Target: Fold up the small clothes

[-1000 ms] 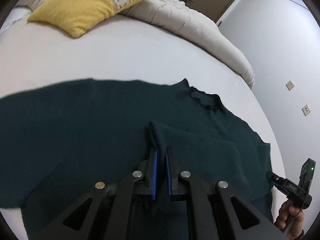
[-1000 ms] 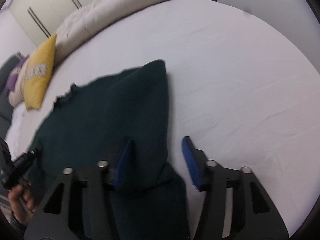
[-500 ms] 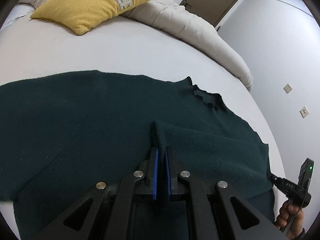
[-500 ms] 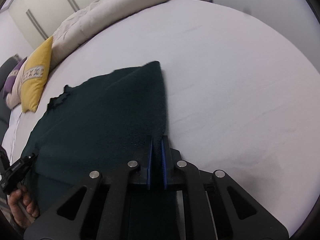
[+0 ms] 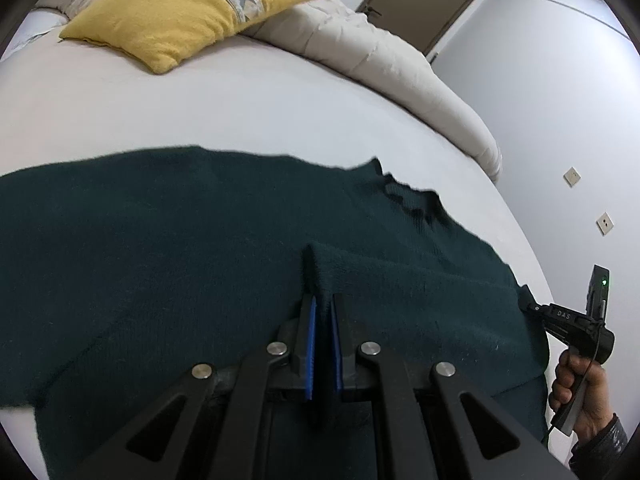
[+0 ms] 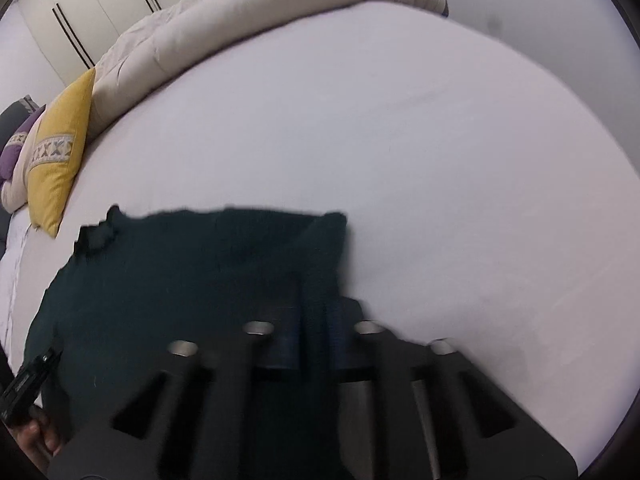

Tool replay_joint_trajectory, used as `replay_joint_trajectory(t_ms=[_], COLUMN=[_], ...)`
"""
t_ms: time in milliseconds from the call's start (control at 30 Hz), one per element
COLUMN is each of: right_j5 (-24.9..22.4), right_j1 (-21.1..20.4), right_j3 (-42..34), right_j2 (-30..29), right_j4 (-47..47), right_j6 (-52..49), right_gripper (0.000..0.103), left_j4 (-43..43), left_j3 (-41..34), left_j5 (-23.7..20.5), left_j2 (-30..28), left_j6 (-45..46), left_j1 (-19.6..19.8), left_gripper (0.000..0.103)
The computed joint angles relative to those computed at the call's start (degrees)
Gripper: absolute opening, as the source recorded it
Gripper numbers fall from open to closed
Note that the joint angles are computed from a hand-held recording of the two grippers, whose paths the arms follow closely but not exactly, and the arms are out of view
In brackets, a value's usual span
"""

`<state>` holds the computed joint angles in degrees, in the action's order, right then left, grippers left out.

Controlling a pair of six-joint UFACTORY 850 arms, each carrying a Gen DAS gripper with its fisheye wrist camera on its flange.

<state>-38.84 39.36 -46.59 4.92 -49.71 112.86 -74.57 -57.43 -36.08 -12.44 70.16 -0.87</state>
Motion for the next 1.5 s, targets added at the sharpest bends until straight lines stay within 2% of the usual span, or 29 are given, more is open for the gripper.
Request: replay_joint_trajectory(t_ms=[100,133,200,267,333,400,433,467,500,533,567,600,633,700,733,833,933,1000,1033,1100,1200,1233,1267,1300,1333,1433,1500], right_j5=[-4.3,-4.4,-0.8,0.5,0.4,-1.3,-3.3,-5.7,-8.9,-11.9,-15.2,-18.1,-19.7,-20.4,-19.1,-14.3,-12.0,-9.7,-9.0,-8.5,-8.3,-8.7,-8.8,-9.1,-9.2,-9.5,-8.9], right_j1=[2.2,2.5,1.7,1.7,1.7,2.1,3.3,4.8,7.5,9.7,12.3,15.1,17.0,20.3,21.3,23.6,26.0,26.8,27.1,27.5,28.6,29.3,29.4,29.8,29.8,30.1,29.5], right_j3=[-1.3,-0.9,1.1,2.8,2.2,1.4,1.1,1.6,2.1,1.7,0.6,-0.5,-2.0,-5.3,-6.7,-11.0,-14.1,-17.0,-18.3,-21.1,-22.6,-22.6,-22.5,-22.2,-21.8,-19.8,-17.8], right_j2=[-0.7,-0.8,-1.2,-1.0,-0.8,0.7,1.7,3.4,4.7,5.1,4.7,3.9,2.8,0.0,-1.3,-5.4,-8.5,-11.4,-12.5,-15.2,-16.4,-16.4,-16.2,-15.9,-15.7,-13.9,-12.4], right_j4=[-3.5,-4.4,-5.2,-11.0,-10.1,-5.4,-4.8,-6.4,-8.8,-9.9,-11.1,-12.8,-13.5,-14.4,-15.1,-17.4,-18.3,-17.7,-17.3,-16.6,-16.4,-16.1,-16.0,-16.2,-16.5,-17.0,-17.8], right_j6=[3.6,5.6,10.1,15.8,13.9,9.5,10.8,13.4,16.6,17.9,19.3,20.2,19.9,18.0,17.7,18.2,19.2,18.5,17.9,17.0,17.4,17.6,17.7,18.3,18.8,20.3,21.8], right_gripper=[0.006,0.006,0.007,0.008,0.013,0.028,0.029,0.032,0.044,0.053,0.067,0.072,0.072,0.072,0.072,0.072,0.072,0.072,0.072,0.072,0.072,0.072,0.072,0.072,0.072,0.071,0.071], left_j4=[-2.4,-1.9,-0.8,-0.3,0.5,-1.1,-2.2,-1.9,-1.3,-1.0,-1.1,-1.4,-1.8,-0.7,0.4,2.5,5.5,7.8,9.9,7.7,11.4,11.7,12.9,14.3,15.3,14.0,11.4], left_j3=[-0.1,-0.4,-0.4,-0.5,-0.9,0.1,1.4,2.2,2.9,4.1,4.9,5.6,6.0,5.6,4.8,2.1,-0.8,-2.7,-3.9,-4.9,-7.2,-7.6,-8.4,-9.7,-11.4,-10.4,-8.5], left_j5=[1.6,1.5,2.1,2.7,1.9,-0.3,-1.6,-2.5,-3.1,-3.0,-2.8,-2.8,-3.5,-3.9,-3.8,-2.6,-0.6,0.6,1.5,0.4,1.1,2.0,1.7,0.0,-2.5,-2.2,-3.5], left_j2=[-0.1,-0.7,-1.3,-1.3,-1.3,0.2,1.9,3.1,4.5,6.4,7.7,8.8,9.5,9.6,8.8,5.5,2.1,0.0,-1.3,-2.9,-5.1,-5.2,-5.7,-6.8,-8.2,-5.9,-3.0], left_j6=[0.7,-0.1,0.1,0.2,-0.5,1.3,3.1,3.9,4.2,4.6,4.8,4.9,4.8,2.9,1.2,-3.9,-10.1,-13.6,-17.3,-17.8,-19.8,-19.8,-20.8,-22.6,-24.5,-21.8,-18.2], left_j1=[0.2,0.2,-0.2,-0.5,-0.1,1.3,2.6,3.9,5.4,7.9,10.1,12.8,16.5,22.7,26.5,34.8,40.0,41.4,42.0,43.5,42.4,41.9,41.7,41.6,41.5,40.4,39.1], left_gripper=[0.005,0.005,0.005,0.006,0.007,0.007,0.009,0.019,0.026,0.044,0.06,0.065,0.069,0.071,0.073,0.073,0.074,0.077,0.076,0.076,0.075,0.063,0.033,0.018,0.01,0.009,0.009])
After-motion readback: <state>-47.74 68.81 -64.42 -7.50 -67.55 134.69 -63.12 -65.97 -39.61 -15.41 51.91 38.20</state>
